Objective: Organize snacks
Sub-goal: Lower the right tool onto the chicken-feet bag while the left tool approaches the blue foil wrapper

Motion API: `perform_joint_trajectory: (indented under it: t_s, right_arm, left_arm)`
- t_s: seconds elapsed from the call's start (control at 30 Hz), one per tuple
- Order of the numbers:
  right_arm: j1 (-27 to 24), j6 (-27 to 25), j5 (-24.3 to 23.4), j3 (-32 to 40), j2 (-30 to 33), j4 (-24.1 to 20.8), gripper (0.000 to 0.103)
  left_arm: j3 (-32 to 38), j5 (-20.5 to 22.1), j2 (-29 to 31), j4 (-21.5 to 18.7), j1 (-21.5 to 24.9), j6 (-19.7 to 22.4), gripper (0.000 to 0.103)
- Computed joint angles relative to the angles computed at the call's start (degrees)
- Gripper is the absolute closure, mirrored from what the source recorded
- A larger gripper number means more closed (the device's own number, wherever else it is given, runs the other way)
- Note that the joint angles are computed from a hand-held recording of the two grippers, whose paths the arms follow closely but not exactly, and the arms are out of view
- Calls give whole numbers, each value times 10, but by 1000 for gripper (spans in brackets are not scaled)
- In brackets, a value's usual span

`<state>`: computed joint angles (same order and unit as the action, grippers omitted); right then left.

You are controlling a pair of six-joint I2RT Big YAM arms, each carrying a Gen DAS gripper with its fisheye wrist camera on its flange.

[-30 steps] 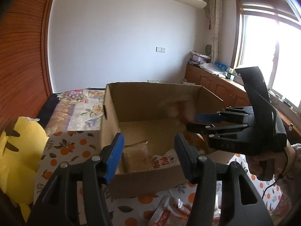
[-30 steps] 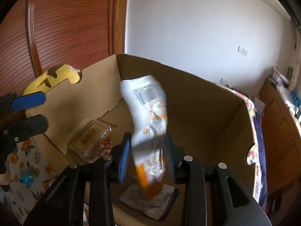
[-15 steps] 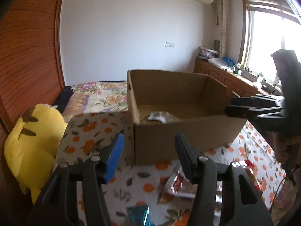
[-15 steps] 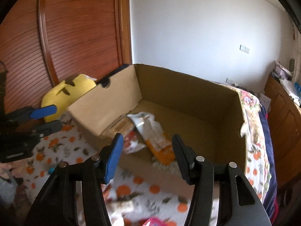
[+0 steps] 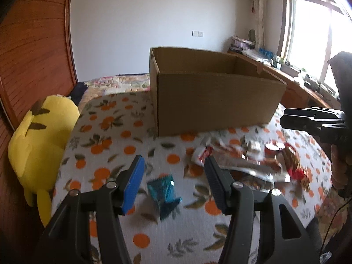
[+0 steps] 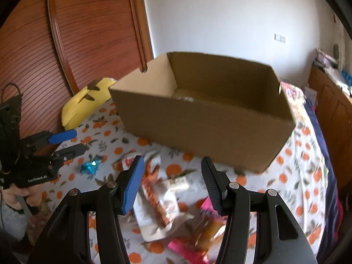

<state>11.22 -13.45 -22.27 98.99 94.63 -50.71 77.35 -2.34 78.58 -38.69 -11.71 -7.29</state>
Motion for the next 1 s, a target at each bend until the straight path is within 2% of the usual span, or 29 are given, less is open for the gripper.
perform_joint_trajectory:
  t_s: [0.2, 0.37, 0.57, 0.7, 0.8, 1.0]
  right_arm:
    - [-5, 38, -22, -36, -7, 11, 48]
    - [-2, 40, -43, -26, 16, -24, 48]
    - [14, 14, -21, -13, 34, -52, 45]
    - [24, 3, -5, 2, 48, -71, 32]
    - [29, -5, -4, 9, 58, -82, 27]
    - [38, -4, 22, 25, 75, -86, 27]
  left_arm:
    - [-22, -2, -3, -4, -1, -7, 46]
    - [-32, -2, -1, -7, 2, -14, 46]
    - [-30, -5, 8, -13, 4, -14, 46]
    - [-31, -3, 15, -12, 6, -17, 46]
    - [-32, -2, 20, -14, 7, -19, 46]
    - [-32, 0, 22, -14, 8, -24, 46]
